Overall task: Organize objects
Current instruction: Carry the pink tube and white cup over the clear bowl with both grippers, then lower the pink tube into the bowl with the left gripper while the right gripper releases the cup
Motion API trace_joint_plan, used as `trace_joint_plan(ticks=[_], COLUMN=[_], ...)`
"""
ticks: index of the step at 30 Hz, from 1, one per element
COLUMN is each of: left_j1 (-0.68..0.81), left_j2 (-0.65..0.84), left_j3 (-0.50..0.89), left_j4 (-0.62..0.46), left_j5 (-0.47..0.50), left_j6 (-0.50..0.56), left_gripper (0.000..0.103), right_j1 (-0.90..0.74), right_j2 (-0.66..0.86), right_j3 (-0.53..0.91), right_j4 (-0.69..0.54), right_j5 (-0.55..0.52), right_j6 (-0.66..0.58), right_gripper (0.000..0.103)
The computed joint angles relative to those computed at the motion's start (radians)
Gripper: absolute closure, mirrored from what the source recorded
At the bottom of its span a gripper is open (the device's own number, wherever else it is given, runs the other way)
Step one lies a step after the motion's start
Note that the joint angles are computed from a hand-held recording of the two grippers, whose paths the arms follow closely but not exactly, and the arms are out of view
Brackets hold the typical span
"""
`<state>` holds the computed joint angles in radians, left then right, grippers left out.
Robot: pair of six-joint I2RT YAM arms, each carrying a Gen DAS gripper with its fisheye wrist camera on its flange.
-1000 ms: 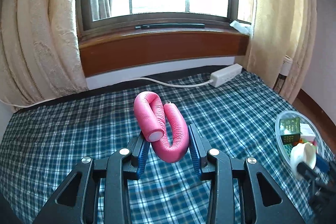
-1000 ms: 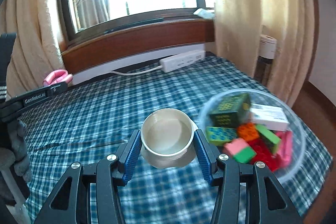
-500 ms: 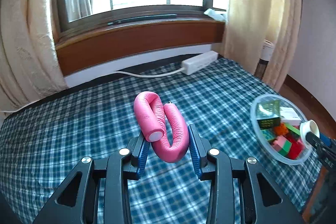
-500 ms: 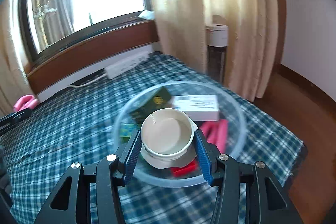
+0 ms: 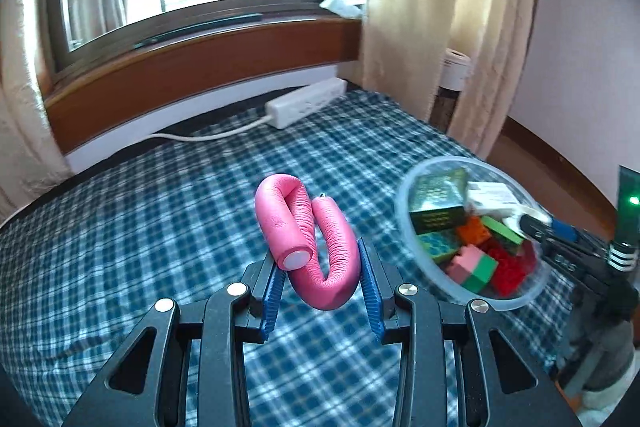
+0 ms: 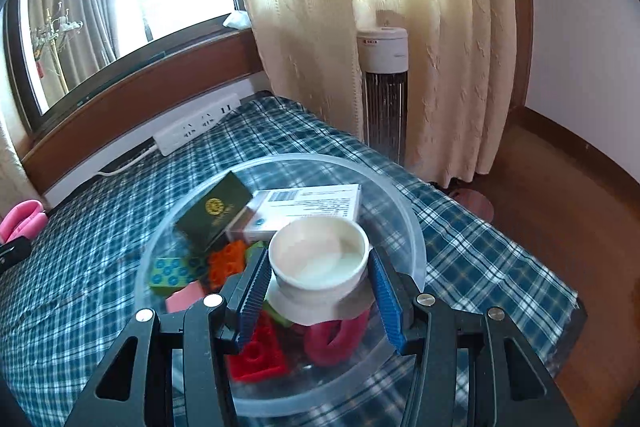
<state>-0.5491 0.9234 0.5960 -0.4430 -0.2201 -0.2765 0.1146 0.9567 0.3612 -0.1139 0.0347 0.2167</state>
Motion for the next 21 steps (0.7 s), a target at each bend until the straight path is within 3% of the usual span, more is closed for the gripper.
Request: trace_joint_plan(ticks=[11,21], left_j1=[-0.146,-0.233], left_j2=[0.171,0.348], left_j3=[0.059,0.119], left_j4=[0.092,0.203], left_j5=[0.023,0.102], left_j6=[-0.052,-0.055], left_gripper=[0.066,0.066], right_j1=[-0.099,-0.226], right_j2=[0.004,-0.254], right_j3=[-0.025,-0.098], right_j4=[0.058,-0.05], right_j5=[-0.164,-0.307], right_j6=[-0.088,-0.107], right_gripper=[0.05,0.047])
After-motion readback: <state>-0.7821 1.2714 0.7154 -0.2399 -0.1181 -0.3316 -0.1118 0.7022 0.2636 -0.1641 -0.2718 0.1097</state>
